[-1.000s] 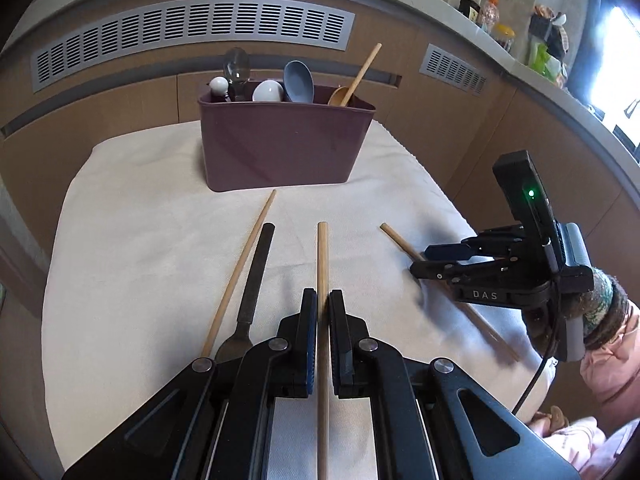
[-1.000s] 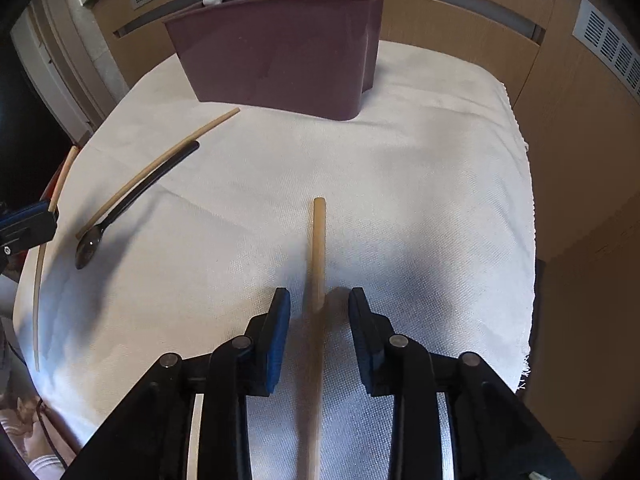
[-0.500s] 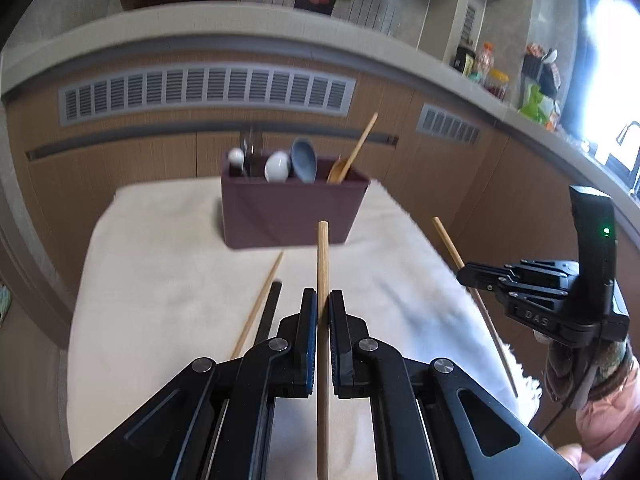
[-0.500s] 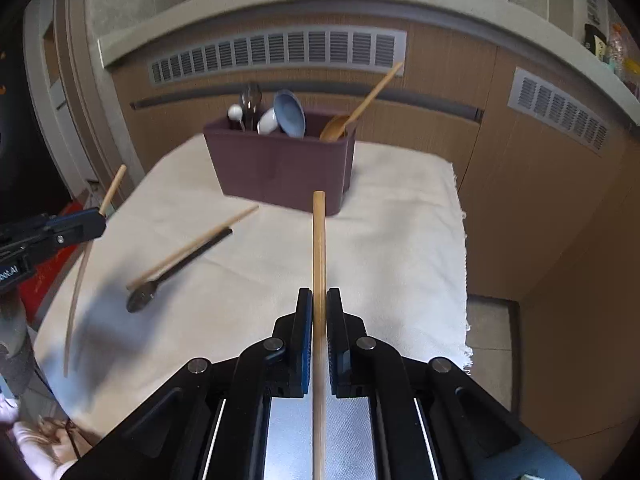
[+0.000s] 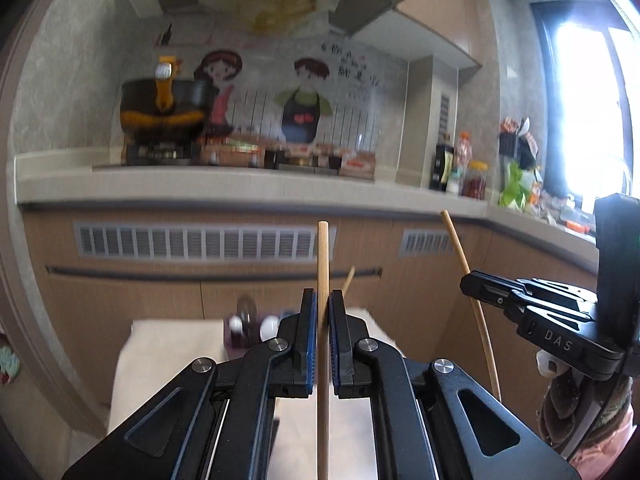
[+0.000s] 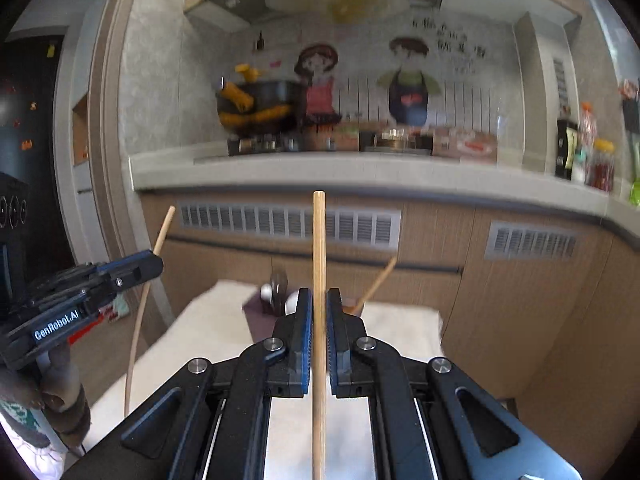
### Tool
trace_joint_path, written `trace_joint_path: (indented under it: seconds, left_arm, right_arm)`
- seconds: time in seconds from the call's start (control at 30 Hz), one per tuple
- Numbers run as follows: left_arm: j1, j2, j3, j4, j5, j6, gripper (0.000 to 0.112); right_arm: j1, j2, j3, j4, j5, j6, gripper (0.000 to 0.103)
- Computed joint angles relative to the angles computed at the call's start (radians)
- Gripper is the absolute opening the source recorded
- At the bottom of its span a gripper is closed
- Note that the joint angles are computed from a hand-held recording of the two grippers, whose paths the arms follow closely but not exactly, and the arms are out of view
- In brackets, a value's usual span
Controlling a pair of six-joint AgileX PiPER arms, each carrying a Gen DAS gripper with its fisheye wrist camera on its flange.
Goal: Organize utensils
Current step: 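Carry both chopsticks over the maroon caddy and open both grippers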
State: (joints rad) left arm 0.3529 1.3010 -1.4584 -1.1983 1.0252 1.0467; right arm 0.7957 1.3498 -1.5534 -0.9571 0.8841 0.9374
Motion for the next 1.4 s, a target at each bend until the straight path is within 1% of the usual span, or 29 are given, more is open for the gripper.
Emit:
trace_joint_path:
  seconds: [0.13,0.2,0.33,0.4,0.47,0.6,0.7,0.83,0.9,0.97,1.03,1.1,1.13,1.2,1.23,1.3,1.4]
  left_arm:
    - [-0.007,0.071,-0.169,-0.052,-0.019,-0.046,0.006]
    - [-0.015,0.102,-0.234,-0.08,-0.047,-0.051,0.006]
    - [-0.062,0.19,-0.352,-0.113,-0.102,-0.054,0.006]
    - [-0.097,0.24,-0.397,-0.117,-0.145,-0.047,0.006]
    - [-0.139,0.302,-0.447,-0.107,-0.199,-0.043,0.006]
    - [-0.197,0.439,-0.59,-0.04,-0.255,-0.12,0.006]
    - [-0.224,0.57,-0.743,0.0,-0.275,-0.198,0.006]
    - [-0.255,0.707,-0.884,0.023,-0.315,-0.247,0.006]
    - [-0.267,0.767,-0.953,0.069,-0.307,-0.299,0.006]
    - [-0.278,0.791,-0.945,0.08,-0.327,-0.301,0.006]
    - [-0.285,0.781,-0.874,0.048,-0.36,-0.245,0.006]
    - [-0.291,0.798,-0.858,0.041,-0.38,-0.23,0.006]
    - [-0.294,0.803,-0.852,0.047,-0.39,-0.231,0.006]
    - [-0.298,0.845,-0.901,0.096,-0.379,-0.29,0.006]
    - [-0.302,0.858,-0.907,0.112,-0.386,-0.307,0.006]
    - [-0.309,0.854,-0.866,0.094,-0.417,-0.273,0.006]
    - [-0.325,0.859,-0.832,0.113,-0.447,-0.262,0.006]
  right_arm:
    - [-0.032,0.06,-0.153,-0.042,-0.051,-0.045,0.006]
    - [-0.046,0.089,-0.215,-0.054,-0.07,-0.063,0.006]
    - [-0.119,0.186,-0.34,-0.041,-0.152,-0.087,0.006]
    - [-0.156,0.239,-0.395,-0.014,-0.18,-0.11,0.006]
    - [-0.2,0.297,-0.462,0.064,-0.198,-0.169,0.006]
    - [-0.286,0.423,-0.613,0.245,-0.192,-0.302,0.006]
    - [-0.338,0.53,-0.749,0.359,-0.153,-0.393,0.006]
    - [-0.367,0.608,-0.81,0.374,-0.151,-0.406,0.006]
    - [-0.382,0.636,-0.825,0.405,-0.154,-0.425,0.006]
    - [-0.389,0.65,-0.807,0.39,-0.175,-0.403,0.006]
    - [-0.393,0.671,-0.797,0.375,-0.184,-0.383,0.006]
    - [-0.398,0.695,-0.807,0.383,-0.185,-0.386,0.006]
    - [-0.404,0.704,-0.799,0.387,-0.197,-0.382,0.006]
    - [-0.412,0.715,-0.786,0.393,-0.213,-0.37,0.006]
    - [-0.416,0.719,-0.776,0.399,-0.223,-0.365,0.006]
    - [-0.422,0.716,-0.73,0.37,-0.256,-0.322,0.006]
    - [-0.431,0.734,-0.728,0.406,-0.253,-0.342,0.006]
